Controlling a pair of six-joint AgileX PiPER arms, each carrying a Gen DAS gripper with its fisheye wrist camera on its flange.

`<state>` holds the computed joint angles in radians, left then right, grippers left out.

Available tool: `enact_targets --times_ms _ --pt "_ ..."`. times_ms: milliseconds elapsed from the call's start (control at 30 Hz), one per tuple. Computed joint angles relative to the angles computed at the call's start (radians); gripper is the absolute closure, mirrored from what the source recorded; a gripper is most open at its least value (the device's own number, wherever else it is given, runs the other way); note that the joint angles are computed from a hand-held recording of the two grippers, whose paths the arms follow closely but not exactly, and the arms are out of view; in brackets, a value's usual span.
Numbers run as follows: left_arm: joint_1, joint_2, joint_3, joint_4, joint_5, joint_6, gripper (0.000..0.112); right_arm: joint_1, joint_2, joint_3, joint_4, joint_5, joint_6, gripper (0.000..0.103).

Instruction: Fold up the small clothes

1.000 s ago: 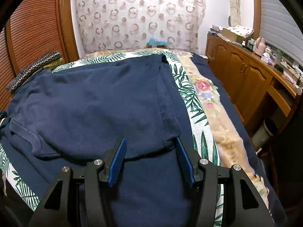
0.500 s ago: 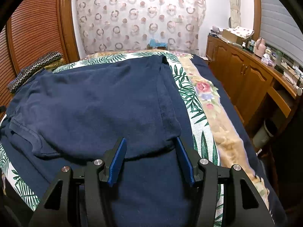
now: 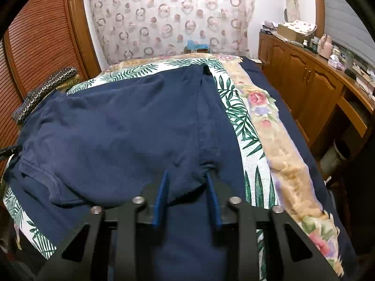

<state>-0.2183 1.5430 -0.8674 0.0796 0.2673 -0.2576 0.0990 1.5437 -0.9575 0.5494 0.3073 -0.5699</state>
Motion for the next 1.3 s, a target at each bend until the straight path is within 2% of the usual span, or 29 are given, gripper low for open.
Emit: enact_targets --times_ms 100,200,300,433,500,567,767,833,933,1067,1100,1133,1200,1300 --pt "-0.029 0.000 -0.014 0.162 0.020 -0.159 0.103 0.001 0.000 -0.003 0.031 0.014 -0.054 0.095" --pt "-0.045 -0.014 -0.024 0.248 0.032 -0.231 0.104 0.013 -0.017 0.004 0.016 0.002 -0.052 0.096" --pt "-0.058 -0.048 -0.031 0.287 0.037 -0.262 0.105 0.006 -0.045 0.016 0.086 -0.008 -0.127 0.096" --pt "-0.094 -0.105 -0.035 0.465 0.052 -0.437 0.105 -0.007 -0.087 0.030 0.175 -0.028 -0.182 0.096" --pt "-0.103 -0.130 -0.037 0.492 0.051 -0.467 0.105 -0.004 -0.112 0.039 0.221 -0.040 -0.219 0.097" --pt "-0.108 -0.161 -0.035 0.477 0.049 -0.461 0.105 0.006 -0.142 0.053 0.233 -0.052 -0.239 0.097" --pt "-0.073 -0.267 -0.006 0.255 0.026 -0.264 0.105 -0.027 -0.280 0.115 0.359 -0.023 -0.395 0.097" --pt "-0.035 -0.306 0.013 0.098 0.018 -0.117 0.105 -0.035 -0.330 0.136 0.353 -0.013 -0.394 0.097" --pt "0.001 -0.338 0.033 -0.037 0.030 0.013 0.105 -0.089 -0.409 0.188 0.433 0.036 -0.495 0.097" --pt "0.023 -0.330 0.099 -0.084 0.055 0.070 0.105 -0.114 -0.456 0.270 0.446 0.053 -0.540 0.097" --pt "0.022 -0.312 0.119 -0.054 0.051 0.045 0.105 -0.116 -0.453 0.295 0.442 0.052 -0.548 0.097" --pt "0.015 -0.300 0.137 -0.019 0.047 0.007 0.105 -0.106 -0.442 0.321 0.429 0.036 -0.546 0.097" --pt "0.022 -0.253 0.170 -0.042 0.027 0.031 0.105 -0.089 -0.408 0.371 0.435 -0.004 -0.566 0.097" --pt "0.014 -0.228 0.212 -0.017 -0.011 0.004 0.105 -0.080 -0.337 0.427 0.552 -0.049 -0.684 0.097"
